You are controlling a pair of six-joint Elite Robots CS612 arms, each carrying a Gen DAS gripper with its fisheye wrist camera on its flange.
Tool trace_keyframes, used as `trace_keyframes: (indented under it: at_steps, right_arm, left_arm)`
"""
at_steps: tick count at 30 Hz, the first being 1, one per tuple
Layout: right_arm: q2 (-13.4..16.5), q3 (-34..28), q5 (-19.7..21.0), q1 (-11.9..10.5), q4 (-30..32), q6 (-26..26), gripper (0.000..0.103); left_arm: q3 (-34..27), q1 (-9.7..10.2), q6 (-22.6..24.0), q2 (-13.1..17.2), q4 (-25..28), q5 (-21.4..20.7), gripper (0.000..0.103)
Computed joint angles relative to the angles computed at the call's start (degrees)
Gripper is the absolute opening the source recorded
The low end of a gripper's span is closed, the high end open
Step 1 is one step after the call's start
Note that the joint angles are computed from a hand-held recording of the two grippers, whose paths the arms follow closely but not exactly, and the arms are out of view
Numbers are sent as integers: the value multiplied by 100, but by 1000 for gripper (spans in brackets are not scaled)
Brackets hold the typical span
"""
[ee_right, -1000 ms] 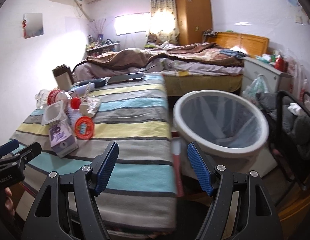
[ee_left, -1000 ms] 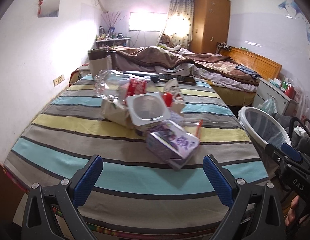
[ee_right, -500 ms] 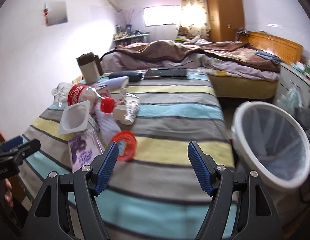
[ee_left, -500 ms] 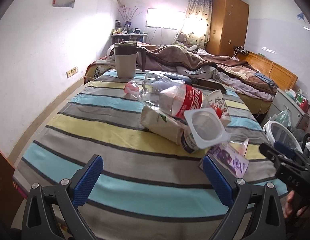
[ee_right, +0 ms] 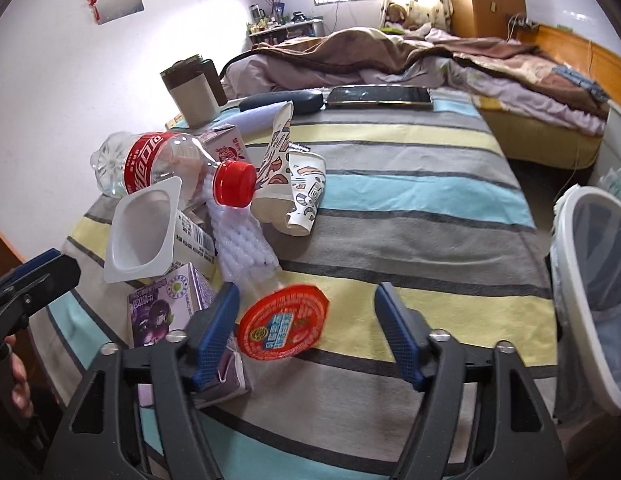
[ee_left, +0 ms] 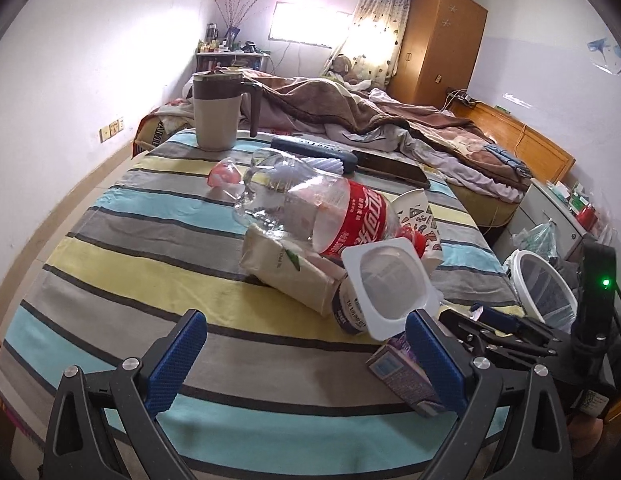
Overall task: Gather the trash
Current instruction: 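Grasp the clear red-lidded cup with the right tool while the left tool grasps the white square tray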
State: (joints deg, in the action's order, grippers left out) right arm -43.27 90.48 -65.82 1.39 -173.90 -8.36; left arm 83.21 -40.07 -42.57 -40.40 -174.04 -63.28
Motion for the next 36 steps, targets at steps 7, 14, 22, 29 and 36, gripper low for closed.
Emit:
trace_keyframes:
  at_steps: [7, 14, 22, 29, 36]
  right_arm:
    - [-5, 25, 12, -13, 35, -51, 46]
    - [-79, 203, -360, -20, -411, -41, 46]
    - [-103, 263, -368, -96, -600, -34, 46]
    - [-63, 191, -313, -115, -539, -52, 46]
    - [-36, 185, -222, -116, -537, -10, 46]
  left_arm:
    - [-292, -3, 105, 105, 155, -122, 101]
    - [-644, 19, -14, 273, 360, -308, 95]
    - [-1219, -9, 7, 524, 969, -222, 93]
    - [-1218, -7, -285, 524, 1217, 7, 75]
    - [-1250, -12, -134, 540, 1150, -76, 64]
